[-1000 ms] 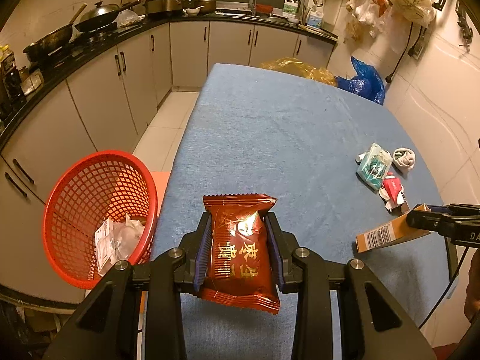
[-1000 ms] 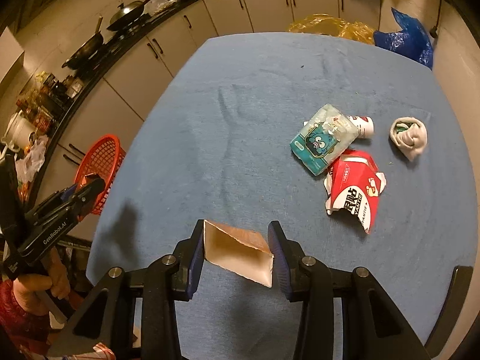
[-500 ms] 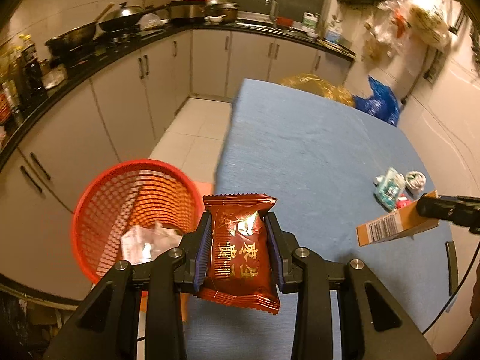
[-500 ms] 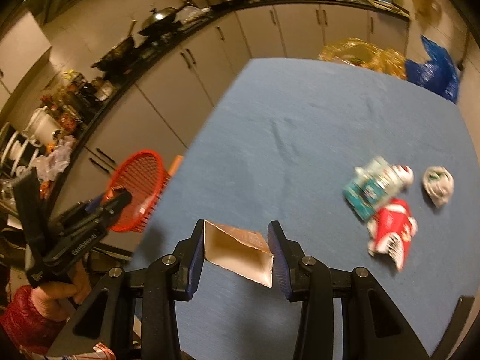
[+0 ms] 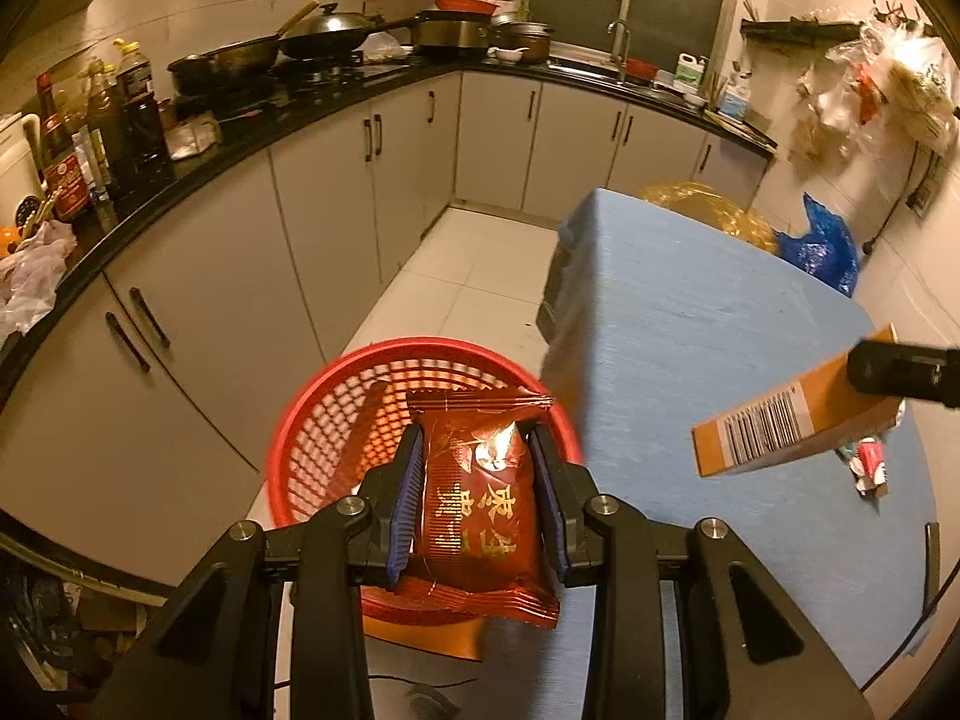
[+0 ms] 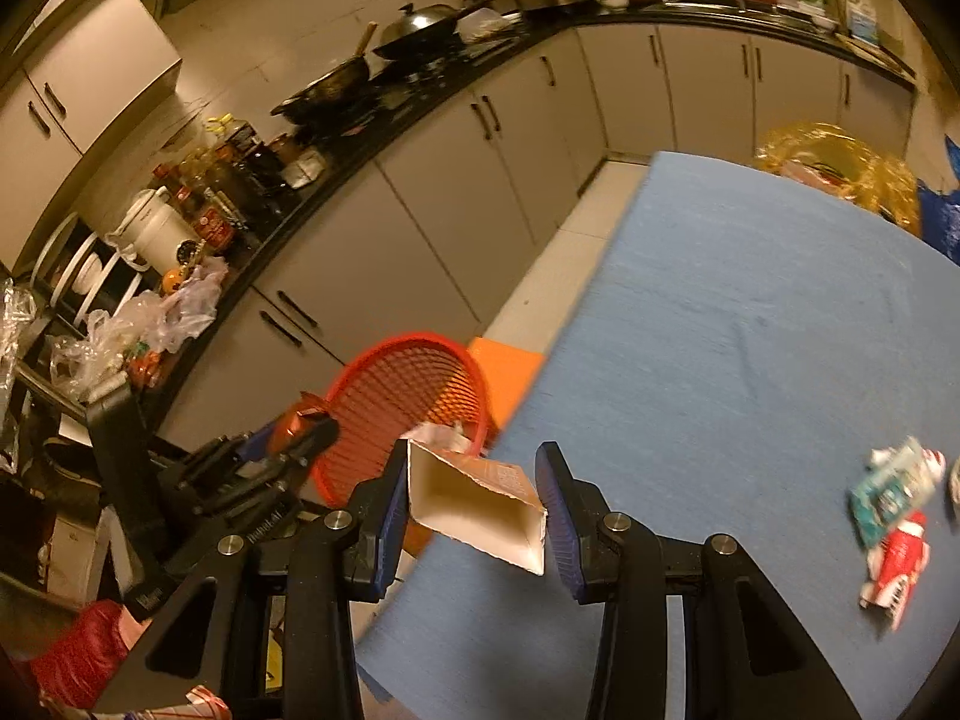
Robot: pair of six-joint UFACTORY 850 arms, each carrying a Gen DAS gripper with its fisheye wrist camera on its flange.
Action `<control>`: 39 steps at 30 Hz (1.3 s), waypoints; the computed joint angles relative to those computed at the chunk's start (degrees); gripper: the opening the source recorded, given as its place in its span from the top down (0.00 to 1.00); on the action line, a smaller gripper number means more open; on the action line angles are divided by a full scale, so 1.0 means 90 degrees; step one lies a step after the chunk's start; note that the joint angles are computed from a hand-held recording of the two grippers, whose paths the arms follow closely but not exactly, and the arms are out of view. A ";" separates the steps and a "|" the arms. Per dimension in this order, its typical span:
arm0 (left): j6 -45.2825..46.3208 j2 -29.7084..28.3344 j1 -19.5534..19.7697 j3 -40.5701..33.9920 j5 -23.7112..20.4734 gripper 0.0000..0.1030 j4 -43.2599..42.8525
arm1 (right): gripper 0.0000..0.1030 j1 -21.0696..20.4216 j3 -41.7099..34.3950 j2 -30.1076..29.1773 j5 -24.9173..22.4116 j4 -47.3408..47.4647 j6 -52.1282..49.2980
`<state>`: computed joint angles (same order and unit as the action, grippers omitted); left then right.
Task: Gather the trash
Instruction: 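Carry the snack packet and orange box over the red basket with both tools, then open both tools to drop the packet and orange box into the basket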
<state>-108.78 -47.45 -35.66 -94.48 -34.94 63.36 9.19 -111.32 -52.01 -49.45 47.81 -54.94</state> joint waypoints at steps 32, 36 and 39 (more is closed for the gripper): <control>-0.0084 0.0047 0.0334 0.0454 0.0388 0.68 0.0005 | 0.57 0.0712 -0.1877 -0.1245 -0.0333 -0.0633 0.1537; -0.0033 0.0006 0.0337 0.0411 0.0364 0.68 -0.0051 | 0.57 0.0735 -0.2141 -0.1420 -0.0418 -0.0720 0.1692; 0.0001 -0.0029 0.0333 0.0373 0.0346 0.68 -0.0095 | 0.57 0.0747 -0.2347 -0.1555 -0.0492 -0.0785 0.1831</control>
